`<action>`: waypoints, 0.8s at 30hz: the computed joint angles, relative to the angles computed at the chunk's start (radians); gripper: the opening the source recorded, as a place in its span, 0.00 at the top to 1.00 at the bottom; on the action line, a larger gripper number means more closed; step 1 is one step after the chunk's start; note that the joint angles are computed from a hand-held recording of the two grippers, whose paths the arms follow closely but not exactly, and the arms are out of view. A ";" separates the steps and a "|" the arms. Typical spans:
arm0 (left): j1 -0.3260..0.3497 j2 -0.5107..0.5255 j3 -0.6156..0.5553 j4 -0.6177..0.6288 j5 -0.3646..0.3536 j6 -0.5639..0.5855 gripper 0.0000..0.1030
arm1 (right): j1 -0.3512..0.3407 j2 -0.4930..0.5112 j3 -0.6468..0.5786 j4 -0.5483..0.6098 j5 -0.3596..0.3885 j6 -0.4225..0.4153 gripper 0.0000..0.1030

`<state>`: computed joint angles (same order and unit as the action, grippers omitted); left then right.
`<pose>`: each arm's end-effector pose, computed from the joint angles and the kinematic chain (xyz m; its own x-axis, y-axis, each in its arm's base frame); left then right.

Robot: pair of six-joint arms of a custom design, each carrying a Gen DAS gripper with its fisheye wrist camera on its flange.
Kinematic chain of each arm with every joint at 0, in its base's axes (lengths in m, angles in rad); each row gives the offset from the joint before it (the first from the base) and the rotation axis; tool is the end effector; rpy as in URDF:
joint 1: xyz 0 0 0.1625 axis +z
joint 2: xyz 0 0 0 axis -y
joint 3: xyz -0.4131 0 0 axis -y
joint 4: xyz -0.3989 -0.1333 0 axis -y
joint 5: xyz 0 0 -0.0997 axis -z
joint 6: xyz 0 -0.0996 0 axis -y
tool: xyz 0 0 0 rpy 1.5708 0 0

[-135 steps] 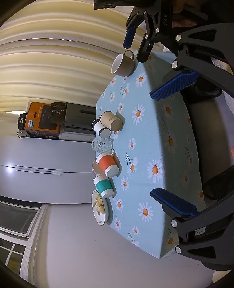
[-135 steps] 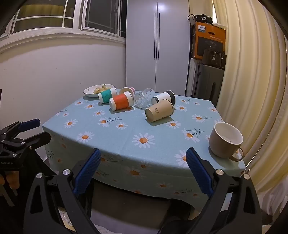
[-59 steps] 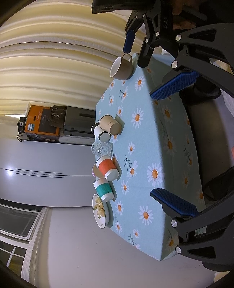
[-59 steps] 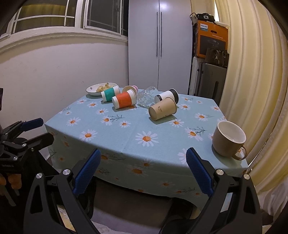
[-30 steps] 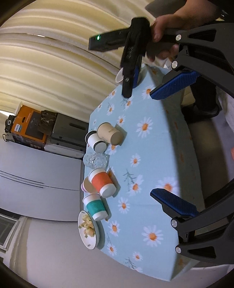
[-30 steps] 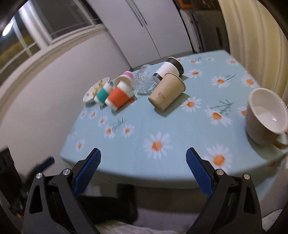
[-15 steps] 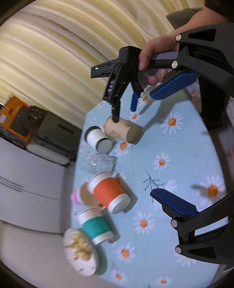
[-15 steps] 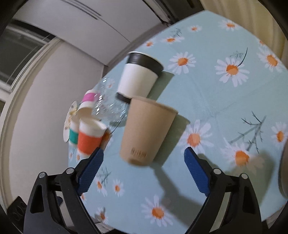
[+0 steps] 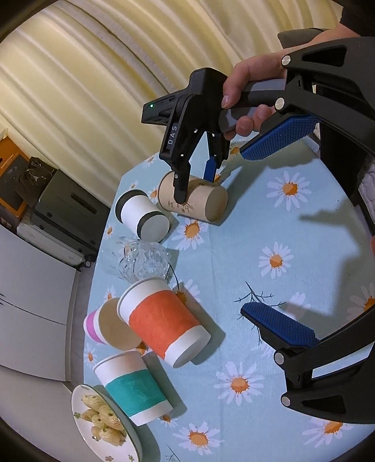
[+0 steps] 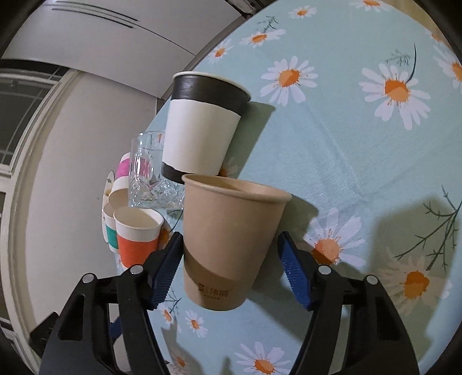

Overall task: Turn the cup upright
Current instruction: 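Reach the right gripper toward the tan kraft cup lying on its side, then close the right gripper on the tan cup and lift it upright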

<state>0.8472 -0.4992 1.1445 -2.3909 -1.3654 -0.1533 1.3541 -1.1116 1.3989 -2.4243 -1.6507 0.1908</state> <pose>-0.4122 -0.6986 0.0417 -0.8478 0.5016 -0.1719 0.5287 0.8243 -0.2025 -0.0287 -0.7136 0.3895 -0.9124 0.4078 -0.0356 0.3610 0.7607 -0.5395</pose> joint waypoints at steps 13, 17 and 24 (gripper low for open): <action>0.001 -0.053 0.065 -0.011 -0.005 -0.016 0.07 | 0.020 -0.090 0.075 0.114 0.054 -0.118 0.41; -0.004 -0.094 0.116 0.006 0.016 -0.029 0.07 | 0.044 -0.113 0.095 0.233 0.047 -0.216 0.41; -0.014 -0.172 0.222 0.031 0.061 -0.066 0.07 | 0.089 -0.082 0.085 0.384 -0.036 -0.322 0.41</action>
